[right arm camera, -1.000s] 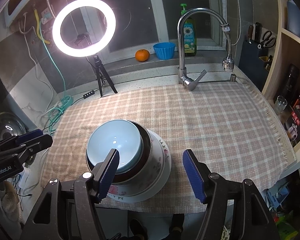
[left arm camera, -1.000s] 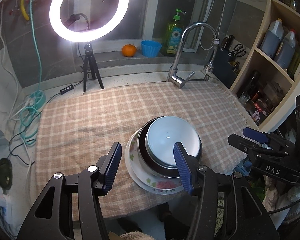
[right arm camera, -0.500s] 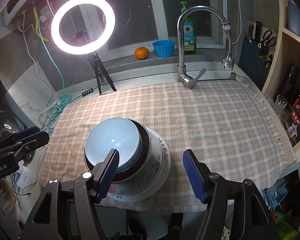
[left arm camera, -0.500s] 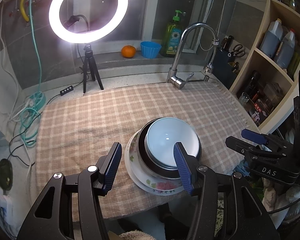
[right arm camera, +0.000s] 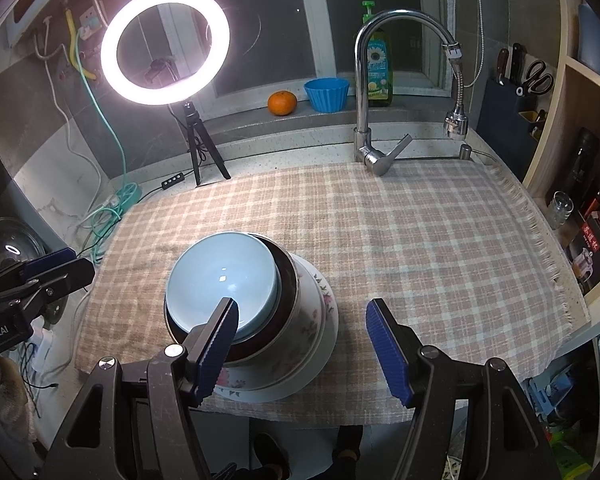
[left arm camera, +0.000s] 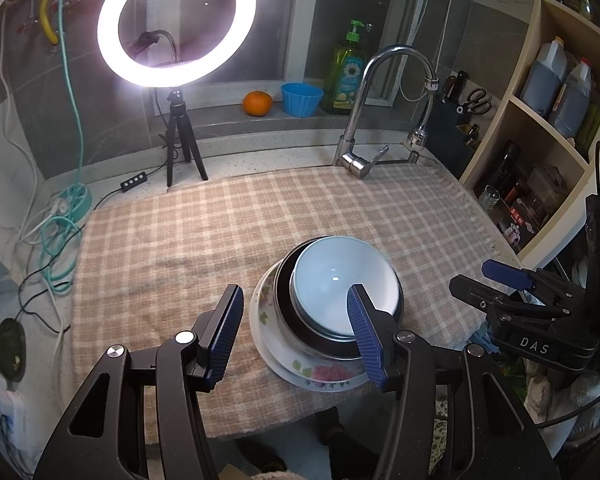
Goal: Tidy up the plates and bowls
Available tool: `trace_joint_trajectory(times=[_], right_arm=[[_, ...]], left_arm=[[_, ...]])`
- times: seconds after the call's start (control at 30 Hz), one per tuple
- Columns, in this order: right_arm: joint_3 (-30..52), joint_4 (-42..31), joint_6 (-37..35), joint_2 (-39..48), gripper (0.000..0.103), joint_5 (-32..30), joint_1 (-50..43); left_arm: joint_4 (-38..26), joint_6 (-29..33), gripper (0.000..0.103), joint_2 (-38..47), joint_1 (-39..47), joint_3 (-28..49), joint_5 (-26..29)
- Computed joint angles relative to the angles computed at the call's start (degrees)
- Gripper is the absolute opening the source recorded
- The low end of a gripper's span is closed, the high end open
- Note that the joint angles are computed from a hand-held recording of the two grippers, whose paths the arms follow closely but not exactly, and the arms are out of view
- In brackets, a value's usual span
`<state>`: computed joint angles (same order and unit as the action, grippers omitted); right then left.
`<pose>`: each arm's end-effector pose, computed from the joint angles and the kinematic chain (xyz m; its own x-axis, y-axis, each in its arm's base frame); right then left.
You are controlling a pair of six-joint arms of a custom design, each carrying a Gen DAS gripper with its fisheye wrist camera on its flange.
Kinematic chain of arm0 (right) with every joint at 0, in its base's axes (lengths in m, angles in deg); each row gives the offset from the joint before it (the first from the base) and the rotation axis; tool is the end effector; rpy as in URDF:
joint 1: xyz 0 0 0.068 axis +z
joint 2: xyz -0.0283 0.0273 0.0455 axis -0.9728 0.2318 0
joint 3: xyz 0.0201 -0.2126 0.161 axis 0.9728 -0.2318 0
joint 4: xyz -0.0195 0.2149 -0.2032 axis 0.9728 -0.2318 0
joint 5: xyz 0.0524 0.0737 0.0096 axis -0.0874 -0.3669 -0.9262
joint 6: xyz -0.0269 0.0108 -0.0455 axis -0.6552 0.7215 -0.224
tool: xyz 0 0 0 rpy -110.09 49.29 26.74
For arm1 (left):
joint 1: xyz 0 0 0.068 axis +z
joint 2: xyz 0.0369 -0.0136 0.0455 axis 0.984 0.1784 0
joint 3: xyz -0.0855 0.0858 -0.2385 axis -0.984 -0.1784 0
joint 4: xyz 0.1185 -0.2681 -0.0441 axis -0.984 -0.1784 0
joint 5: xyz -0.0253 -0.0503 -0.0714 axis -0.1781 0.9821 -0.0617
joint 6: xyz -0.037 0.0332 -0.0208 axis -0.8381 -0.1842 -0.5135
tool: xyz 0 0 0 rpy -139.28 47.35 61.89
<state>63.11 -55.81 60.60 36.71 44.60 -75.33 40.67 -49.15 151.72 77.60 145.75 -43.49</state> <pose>0.2954 0.0120 0.1868 -0.7890 0.0432 -0.6128 -0.0704 0.9846 0.1600 0.3400 -0.0221 0.2122 -0.7609 0.1243 -0.6368 0.2786 0.9490 -0.1477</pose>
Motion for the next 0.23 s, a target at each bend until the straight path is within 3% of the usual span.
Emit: trace_joint_trajectory(times=[0.23], right_arm=[[0.52,-0.17,-0.53,0.99,0.063,-0.19,-0.61]], left_arm=[[-0.03,0.1,0.053,0.42,-0.04,0.35,0.03]])
